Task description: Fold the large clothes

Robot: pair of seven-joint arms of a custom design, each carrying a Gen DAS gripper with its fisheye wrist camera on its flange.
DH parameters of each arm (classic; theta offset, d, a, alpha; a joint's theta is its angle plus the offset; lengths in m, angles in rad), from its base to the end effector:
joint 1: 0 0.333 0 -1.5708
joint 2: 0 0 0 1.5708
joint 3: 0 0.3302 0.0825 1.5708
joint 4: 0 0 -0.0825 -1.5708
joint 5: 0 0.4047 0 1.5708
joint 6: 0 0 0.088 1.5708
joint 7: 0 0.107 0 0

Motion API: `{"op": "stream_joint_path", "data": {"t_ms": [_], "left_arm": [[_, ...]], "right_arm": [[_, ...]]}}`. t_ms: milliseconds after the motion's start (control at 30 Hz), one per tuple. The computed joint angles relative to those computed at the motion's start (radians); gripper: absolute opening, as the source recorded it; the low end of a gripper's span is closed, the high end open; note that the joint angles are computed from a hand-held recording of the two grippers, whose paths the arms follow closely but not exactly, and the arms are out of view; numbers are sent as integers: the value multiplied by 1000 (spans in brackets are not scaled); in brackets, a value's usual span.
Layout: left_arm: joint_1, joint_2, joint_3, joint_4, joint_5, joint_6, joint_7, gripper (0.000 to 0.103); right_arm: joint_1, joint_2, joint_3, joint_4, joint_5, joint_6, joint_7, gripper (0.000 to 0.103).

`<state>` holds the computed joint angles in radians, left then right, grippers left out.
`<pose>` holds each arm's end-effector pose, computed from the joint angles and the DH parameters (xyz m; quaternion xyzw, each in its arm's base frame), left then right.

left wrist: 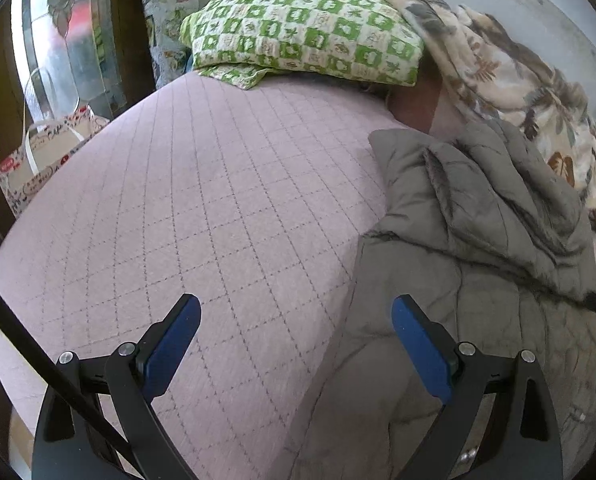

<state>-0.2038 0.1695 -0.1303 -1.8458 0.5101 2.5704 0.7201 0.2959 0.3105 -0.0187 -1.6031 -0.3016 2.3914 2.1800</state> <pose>0.6300 -0.2219 0.4997 -0.7241 0.6099 -0.2280 0.2275 0.6887 0.1950 0.5097 -0.6255 0.7332 -0.1992 0.1772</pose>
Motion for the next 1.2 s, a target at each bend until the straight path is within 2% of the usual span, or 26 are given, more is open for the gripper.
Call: {"op": "stream_joint_path", "data": {"t_ms": [167,300,433,533,633,767,800,867,967,1067,1100,1133,1167,1200], "left_arm": [[-2,-26,-11,-35,-3,-15,32,96],[25,-63,-28,-98,-129,36,113,96],[67,-95,-54,-169,-425,104,312,96],[99,-121,-70,-223,-781,117,529,96],[105,-147,-62,-266,-993,103,642,96],[95,-188,-46,-321,-1191,81,763,96],[90,-199,-42,-332,-1225,74,792,96],[78,-213,-31,-340,-1332,30,882,96],[67,-223,-13,-346,-1570,-111,1075,95],[58,-248,-18,-371,-1618,-122,1114,95],[55,-259,-16,-383,-1652,-131,1133,95],[51,-269,-13,-392,-1676,-135,1146,94],[49,-280,-11,-403,-1695,-136,1154,94],[47,-288,-8,-412,-1711,-139,1159,94]], "right_arm": [[-47,-241,-12,-324,-26,45,79,61],[-115,-406,-1,-517,-23,72,114,69],[-190,-563,-2,-705,29,138,117,81],[-230,-648,-19,-831,116,205,103,82],[-225,-694,-67,-933,272,283,33,82],[-196,-712,-115,-1028,464,384,-67,82],[-154,-717,-155,-1051,546,419,-126,82],[-125,-731,-181,-1080,634,475,-195,84],[-69,-734,-224,-1078,741,478,-308,85],[66,-744,-332,-1068,934,472,-492,86],[141,-753,-395,-1061,1052,456,-599,86],[181,-760,-428,-1056,1105,446,-646,86],[213,-768,-446,-1055,1165,439,-700,85],[211,-774,-434,-1059,1182,432,-718,85]]}}
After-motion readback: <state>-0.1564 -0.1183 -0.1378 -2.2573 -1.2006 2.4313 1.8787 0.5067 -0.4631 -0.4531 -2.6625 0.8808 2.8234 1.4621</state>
